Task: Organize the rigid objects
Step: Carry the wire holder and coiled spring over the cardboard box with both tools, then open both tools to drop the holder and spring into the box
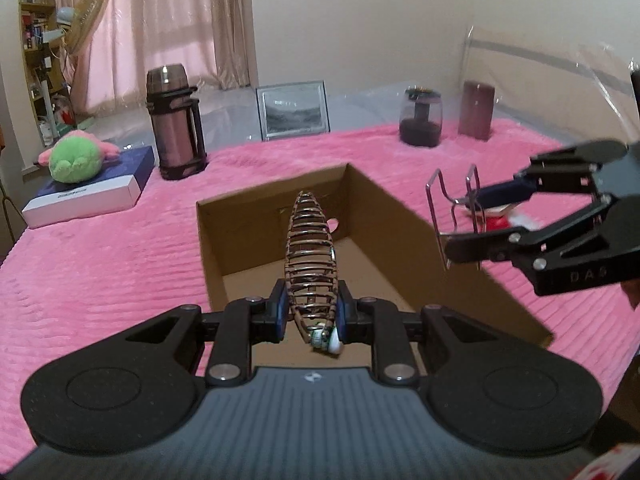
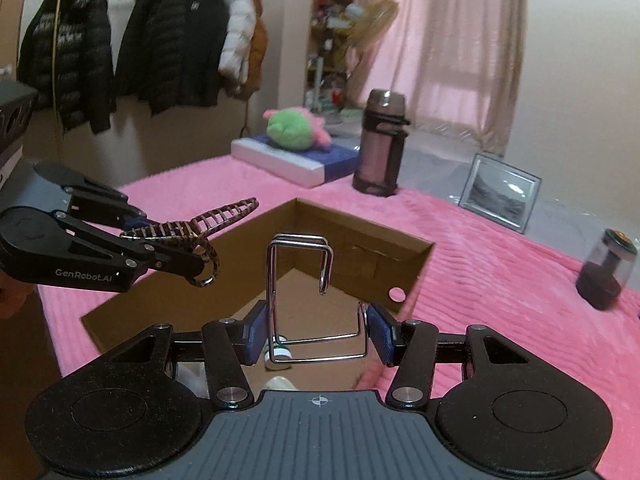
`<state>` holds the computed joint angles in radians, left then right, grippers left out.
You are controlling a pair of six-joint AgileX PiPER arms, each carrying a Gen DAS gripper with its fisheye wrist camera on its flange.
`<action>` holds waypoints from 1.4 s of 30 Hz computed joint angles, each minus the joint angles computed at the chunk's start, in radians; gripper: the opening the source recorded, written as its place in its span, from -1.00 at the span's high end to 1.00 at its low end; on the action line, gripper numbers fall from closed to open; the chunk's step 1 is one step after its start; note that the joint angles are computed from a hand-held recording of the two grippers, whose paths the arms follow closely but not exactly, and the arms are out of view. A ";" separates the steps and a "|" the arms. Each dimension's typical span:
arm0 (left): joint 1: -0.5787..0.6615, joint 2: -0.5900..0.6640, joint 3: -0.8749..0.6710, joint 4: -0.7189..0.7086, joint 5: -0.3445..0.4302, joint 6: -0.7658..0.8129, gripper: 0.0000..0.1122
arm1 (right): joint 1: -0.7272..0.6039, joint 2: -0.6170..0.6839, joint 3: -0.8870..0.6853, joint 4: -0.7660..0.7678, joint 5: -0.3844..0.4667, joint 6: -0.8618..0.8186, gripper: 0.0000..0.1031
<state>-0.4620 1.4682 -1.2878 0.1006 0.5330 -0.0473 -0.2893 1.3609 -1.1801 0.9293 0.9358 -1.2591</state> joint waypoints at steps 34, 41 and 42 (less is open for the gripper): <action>0.099 0.458 -0.461 -0.112 0.260 0.304 0.65 | 0.374 0.551 -0.476 -0.782 0.023 0.213 0.04; 0.097 0.465 -0.464 -0.102 0.246 0.306 0.64 | 0.387 0.561 -0.479 -0.797 0.026 0.203 0.04; 0.097 0.462 -0.458 -0.103 0.241 0.303 0.64 | 0.389 0.557 -0.474 -0.795 0.023 0.204 0.04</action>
